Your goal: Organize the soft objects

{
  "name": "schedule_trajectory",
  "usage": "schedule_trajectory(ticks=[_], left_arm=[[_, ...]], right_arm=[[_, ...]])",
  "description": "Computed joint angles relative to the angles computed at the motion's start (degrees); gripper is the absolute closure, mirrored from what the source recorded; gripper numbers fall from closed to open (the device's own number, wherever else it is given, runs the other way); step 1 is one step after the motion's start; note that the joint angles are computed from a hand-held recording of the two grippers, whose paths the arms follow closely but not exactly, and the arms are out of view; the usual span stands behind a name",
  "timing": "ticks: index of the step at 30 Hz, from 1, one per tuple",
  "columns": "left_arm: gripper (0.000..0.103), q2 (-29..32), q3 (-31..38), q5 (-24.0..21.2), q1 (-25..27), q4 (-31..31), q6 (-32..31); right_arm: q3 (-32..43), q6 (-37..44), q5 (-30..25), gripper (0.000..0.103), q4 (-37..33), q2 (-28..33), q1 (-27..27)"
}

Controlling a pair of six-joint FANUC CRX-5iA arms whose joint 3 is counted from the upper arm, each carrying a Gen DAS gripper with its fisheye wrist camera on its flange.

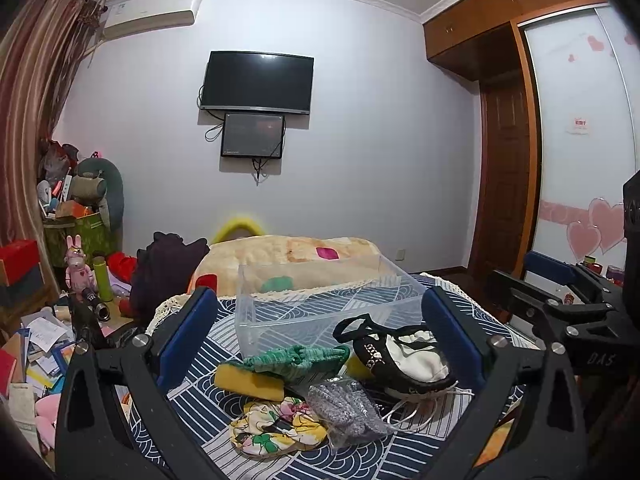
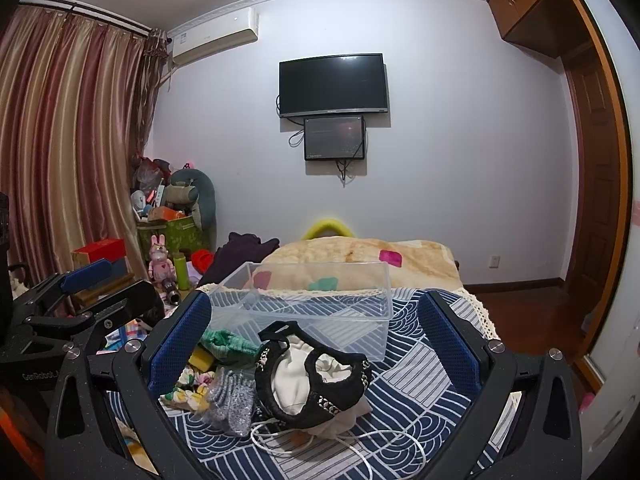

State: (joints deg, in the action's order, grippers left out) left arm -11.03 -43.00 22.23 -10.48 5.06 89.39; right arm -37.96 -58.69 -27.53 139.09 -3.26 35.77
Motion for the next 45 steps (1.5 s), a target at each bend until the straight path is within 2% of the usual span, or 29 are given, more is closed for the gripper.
schedule_trajectory(ticks=[10, 33, 40, 45], left_arm=[[0.0, -0.1, -0.3, 0.2, -0.2, 0.8, -1.0], [0.0, 0.3, -0.5, 1.0, -0.7, 2.2, -2.2], [0.0, -0.2, 0.4, -0.8, 0.3, -1.9, 2.2], [0.0, -0.3, 0.2, -0.6, 0.5, -1.5, 1.8]], right_arm=[[0.1, 0.6, -0.2, 0.0, -0.9, 0.4, 0.5], [0.6, -3.7, 1.7, 0.0, 3.7, 0.3, -1.7], [0.6, -4.7, 1.9, 0.0, 4.4, 0.3, -2.0], [0.4, -3.5, 1.2, 0.0, 3.1, 0.6, -1.3]])
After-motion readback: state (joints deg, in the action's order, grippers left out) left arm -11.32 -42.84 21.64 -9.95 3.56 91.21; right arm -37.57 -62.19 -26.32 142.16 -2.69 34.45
